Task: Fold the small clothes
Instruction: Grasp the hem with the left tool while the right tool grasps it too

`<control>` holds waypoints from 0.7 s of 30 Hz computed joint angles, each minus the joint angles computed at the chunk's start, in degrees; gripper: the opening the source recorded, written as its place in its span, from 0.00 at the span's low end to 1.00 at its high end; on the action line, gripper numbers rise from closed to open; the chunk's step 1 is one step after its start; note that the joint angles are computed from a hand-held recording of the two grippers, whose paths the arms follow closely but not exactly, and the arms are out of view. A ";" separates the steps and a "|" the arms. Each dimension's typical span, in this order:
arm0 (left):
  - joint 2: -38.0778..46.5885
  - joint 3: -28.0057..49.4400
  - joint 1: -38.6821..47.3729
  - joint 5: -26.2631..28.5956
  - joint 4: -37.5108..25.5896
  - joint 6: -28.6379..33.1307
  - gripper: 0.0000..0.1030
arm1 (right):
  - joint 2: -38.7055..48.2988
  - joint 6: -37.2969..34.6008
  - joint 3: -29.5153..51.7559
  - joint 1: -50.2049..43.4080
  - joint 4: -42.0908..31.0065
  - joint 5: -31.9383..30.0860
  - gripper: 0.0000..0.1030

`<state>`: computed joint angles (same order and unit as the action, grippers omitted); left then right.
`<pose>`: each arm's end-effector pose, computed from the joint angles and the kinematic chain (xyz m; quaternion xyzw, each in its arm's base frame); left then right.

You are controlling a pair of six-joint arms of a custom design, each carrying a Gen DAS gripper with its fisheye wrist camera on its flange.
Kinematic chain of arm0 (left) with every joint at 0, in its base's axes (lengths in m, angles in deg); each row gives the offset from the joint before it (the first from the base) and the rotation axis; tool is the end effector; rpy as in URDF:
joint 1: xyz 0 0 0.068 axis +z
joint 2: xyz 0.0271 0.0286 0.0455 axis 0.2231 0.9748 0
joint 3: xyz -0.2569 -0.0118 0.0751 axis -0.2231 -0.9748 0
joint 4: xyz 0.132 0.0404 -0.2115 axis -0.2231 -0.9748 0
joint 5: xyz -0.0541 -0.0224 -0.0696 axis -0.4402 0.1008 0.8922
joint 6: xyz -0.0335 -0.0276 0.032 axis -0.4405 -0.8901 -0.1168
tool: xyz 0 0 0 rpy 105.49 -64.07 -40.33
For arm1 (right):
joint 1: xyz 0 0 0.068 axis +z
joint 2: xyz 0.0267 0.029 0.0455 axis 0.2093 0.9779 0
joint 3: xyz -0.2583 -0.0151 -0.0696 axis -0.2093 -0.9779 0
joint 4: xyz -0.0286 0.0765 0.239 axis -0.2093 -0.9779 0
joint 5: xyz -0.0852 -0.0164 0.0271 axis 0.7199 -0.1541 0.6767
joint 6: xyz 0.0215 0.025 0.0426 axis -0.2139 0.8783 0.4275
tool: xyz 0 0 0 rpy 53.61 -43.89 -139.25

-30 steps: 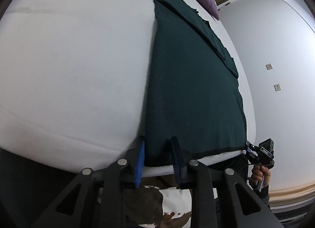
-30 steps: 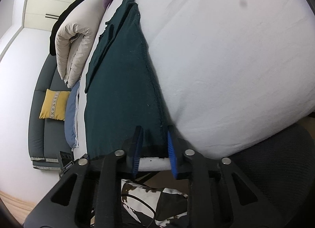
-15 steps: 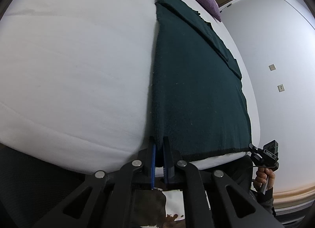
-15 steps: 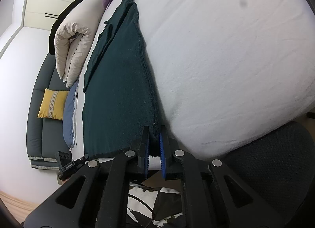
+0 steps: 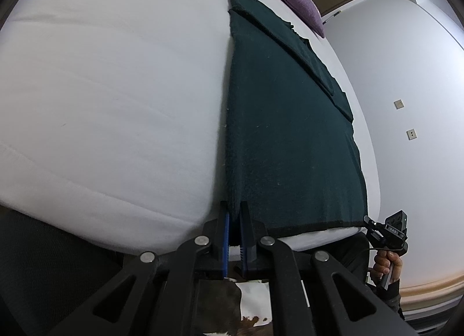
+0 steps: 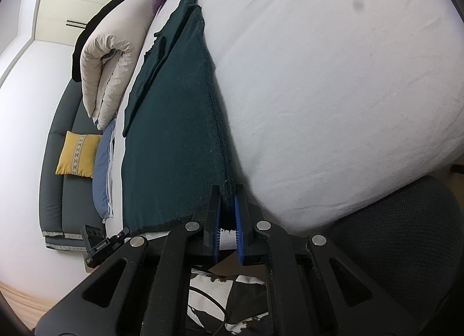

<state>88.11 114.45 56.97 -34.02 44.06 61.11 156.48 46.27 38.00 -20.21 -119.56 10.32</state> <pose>0.2323 0.1925 0.1271 -0.2532 0.9002 -0.2844 0.2114 0.3730 -0.2063 0.1056 0.0274 0.9192 0.3791 0.1034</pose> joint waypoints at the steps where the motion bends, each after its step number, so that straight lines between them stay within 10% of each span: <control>1: -0.10 0.01 0.20 0.42 -0.16 0.12 0.06 | -0.34 0.03 -0.43 0.06 0.45 0.15 0.07; 21: -3.49 7.26 3.34 19.79 1.82 -12.72 0.06 | -3.71 3.22 9.20 2.77 -6.87 -11.52 0.06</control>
<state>84.62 121.72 60.32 -14.23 45.89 48.39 152.77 49.50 47.20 -17.45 -126.43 -1.20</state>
